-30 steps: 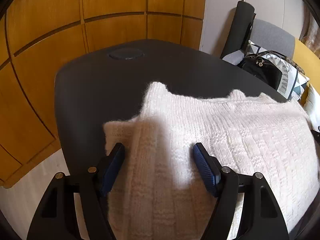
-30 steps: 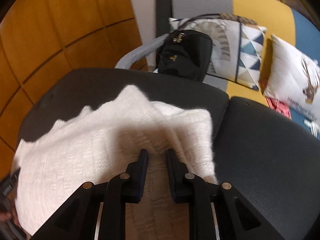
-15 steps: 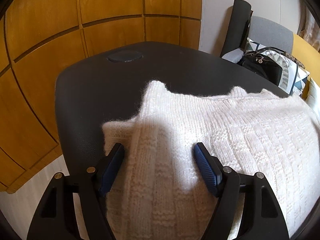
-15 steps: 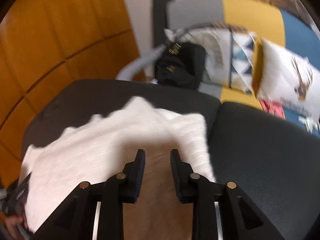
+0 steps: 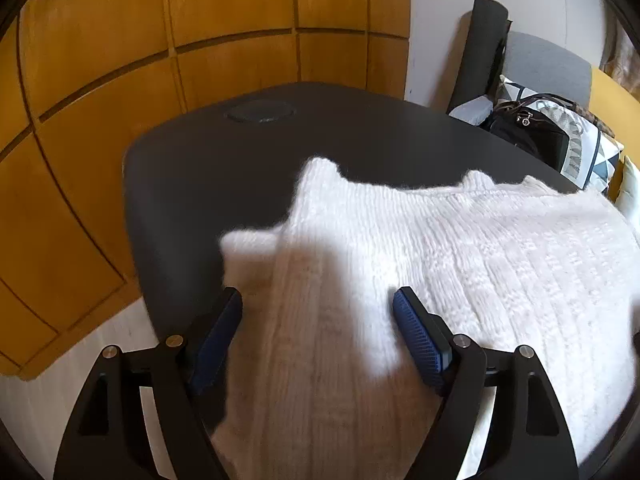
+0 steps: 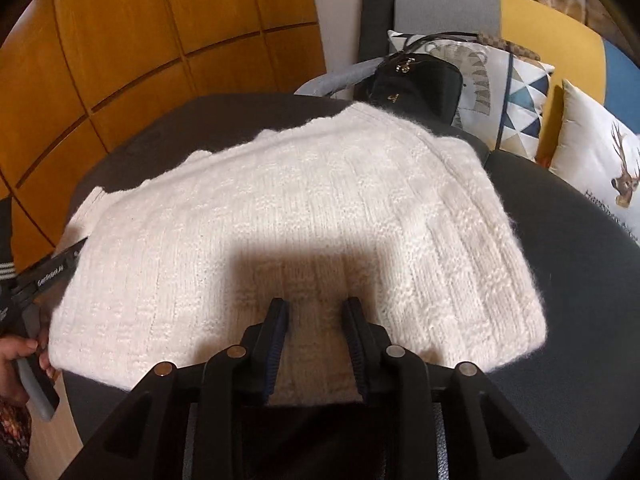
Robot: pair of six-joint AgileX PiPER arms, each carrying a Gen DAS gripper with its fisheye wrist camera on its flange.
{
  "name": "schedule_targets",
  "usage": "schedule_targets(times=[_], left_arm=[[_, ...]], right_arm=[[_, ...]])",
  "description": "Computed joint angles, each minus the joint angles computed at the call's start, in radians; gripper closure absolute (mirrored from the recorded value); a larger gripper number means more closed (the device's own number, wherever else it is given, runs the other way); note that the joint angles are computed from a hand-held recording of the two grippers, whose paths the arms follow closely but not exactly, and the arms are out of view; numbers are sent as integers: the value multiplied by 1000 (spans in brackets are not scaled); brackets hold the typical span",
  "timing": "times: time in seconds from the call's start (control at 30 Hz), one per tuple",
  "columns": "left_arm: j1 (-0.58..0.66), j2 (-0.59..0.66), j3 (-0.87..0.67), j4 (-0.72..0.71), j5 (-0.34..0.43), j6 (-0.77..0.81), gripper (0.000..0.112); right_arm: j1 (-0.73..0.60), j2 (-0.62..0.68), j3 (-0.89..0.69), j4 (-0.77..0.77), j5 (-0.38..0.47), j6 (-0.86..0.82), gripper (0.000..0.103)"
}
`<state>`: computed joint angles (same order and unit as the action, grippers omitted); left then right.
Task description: Fold clothes
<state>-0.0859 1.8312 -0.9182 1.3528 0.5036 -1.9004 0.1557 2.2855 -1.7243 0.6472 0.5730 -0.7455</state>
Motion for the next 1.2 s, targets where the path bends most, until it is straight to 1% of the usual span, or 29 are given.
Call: schedule_targets(times=[0.1,0.23,0.33,0.47,0.5,0.57,0.6,0.7,0.77,0.9,1.0,1.03,1.2], left_arm=[[-7,-53,22,-106,-16,73,32],[-44,-153,95,-174,-55,88,32],[-101,-201,105,-305,-25,191,32],[-201,-229,59,-430,80,340,32],[-236,-233,44,-435,123,348,32],[-326,-247,22,-408,217,309,32],[-360,-257,18,-400,251,295,32],[-449,-277,0,-383,334,269,32],[-507,-300,-3,-376,380,244,32],[-610,-334,-13,-360,474,199,32],[-658,-344,-14,-352,529,173,32],[-672,-346,-13,-349,544,166,32],[-717,-358,3,-360,600,121,32]], right_arm=[[-7,-18,4,-35,39,74,73],[-11,-95,121,-7,21,90,71],[-24,-154,224,68,32,42,69],[-37,-249,386,160,25,-62,68],[-36,-273,423,173,20,-85,68],[-28,-315,478,187,10,-123,66],[-25,-339,508,199,5,-145,66],[-17,-415,591,240,-18,-211,60],[-10,-470,643,265,-40,-257,54],[8,-576,736,343,-105,-362,47],[24,-642,782,384,-148,-422,40],[28,-660,792,392,-155,-435,36],[46,-716,822,429,-174,-474,34]])
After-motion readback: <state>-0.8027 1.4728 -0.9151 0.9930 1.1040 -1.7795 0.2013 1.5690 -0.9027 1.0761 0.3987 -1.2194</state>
